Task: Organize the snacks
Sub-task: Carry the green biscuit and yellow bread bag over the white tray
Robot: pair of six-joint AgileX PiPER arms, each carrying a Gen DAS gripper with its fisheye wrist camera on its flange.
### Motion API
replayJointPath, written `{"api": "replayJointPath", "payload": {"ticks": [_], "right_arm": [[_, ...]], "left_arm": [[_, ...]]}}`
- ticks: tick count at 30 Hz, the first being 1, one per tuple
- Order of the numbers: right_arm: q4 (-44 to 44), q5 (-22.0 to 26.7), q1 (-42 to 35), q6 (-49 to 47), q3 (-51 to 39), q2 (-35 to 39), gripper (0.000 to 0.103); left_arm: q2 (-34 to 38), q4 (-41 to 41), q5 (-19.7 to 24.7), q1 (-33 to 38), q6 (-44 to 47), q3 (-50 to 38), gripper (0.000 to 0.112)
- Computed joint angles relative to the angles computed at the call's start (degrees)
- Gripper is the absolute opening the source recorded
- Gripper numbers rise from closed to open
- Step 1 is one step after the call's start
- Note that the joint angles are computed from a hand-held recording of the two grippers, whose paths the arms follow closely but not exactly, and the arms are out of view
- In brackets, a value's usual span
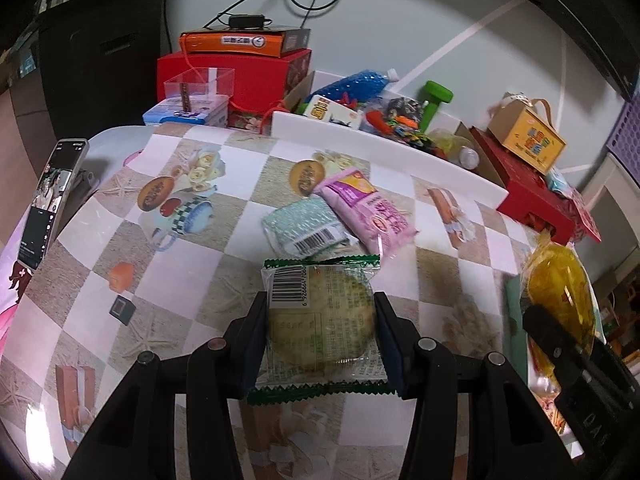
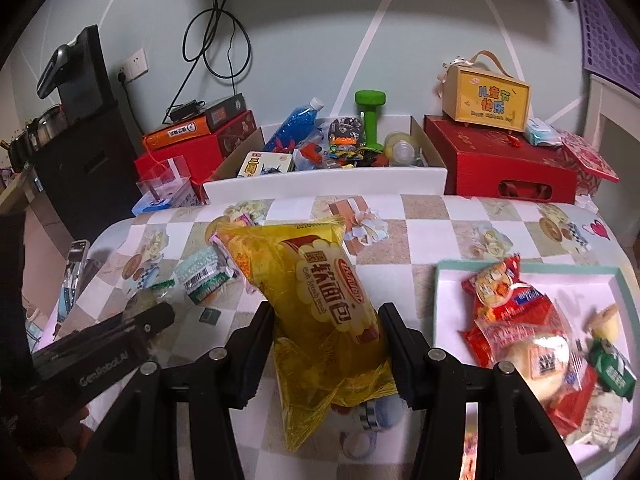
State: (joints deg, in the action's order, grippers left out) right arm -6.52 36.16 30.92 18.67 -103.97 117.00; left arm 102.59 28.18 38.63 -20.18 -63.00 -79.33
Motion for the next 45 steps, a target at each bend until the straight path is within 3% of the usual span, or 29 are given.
{"api": "replayJointPath", "payload": {"ticks": [8, 17, 25, 32, 43, 45], "right_arm": [[0.05, -1.09, -1.69, 0.66, 3.49, -2.17, 0.056], [-5.22, -3.23, -7.33, 8.43, 9.86, -8.01, 0.056], [-8.76, -3.70, -15.56, 16.42, 15.45, -12.24, 0.056], [-8.75, -4.65, -22.26, 19.72, 19.57, -14.76, 0.056], [-0.49, -5.63, -25.32, 13.22, 20.70, -13.35, 0.056], [0.34, -5.68, -25.46, 12.39, 20.50, -12.82, 0.056]], "left_arm": [[1.38, -0.14, 0.83, -1.98, 1.26, -3.00, 0.052], [3.81, 0.01, 2.42, -5.20, 3.58, -9.06, 0.052], [10.14, -3.49, 5.19, -10.05, 11.88, -20.49, 0.052], [19.23, -10.06, 8.82, -13.59, 21.30, -36.00, 0.052], [37.56, -13.53, 23.11, -15.11, 29.17, -65.21, 0.052], [42.38, -14.41, 27.06, -15.30, 30.59, -73.75, 0.052]]}}
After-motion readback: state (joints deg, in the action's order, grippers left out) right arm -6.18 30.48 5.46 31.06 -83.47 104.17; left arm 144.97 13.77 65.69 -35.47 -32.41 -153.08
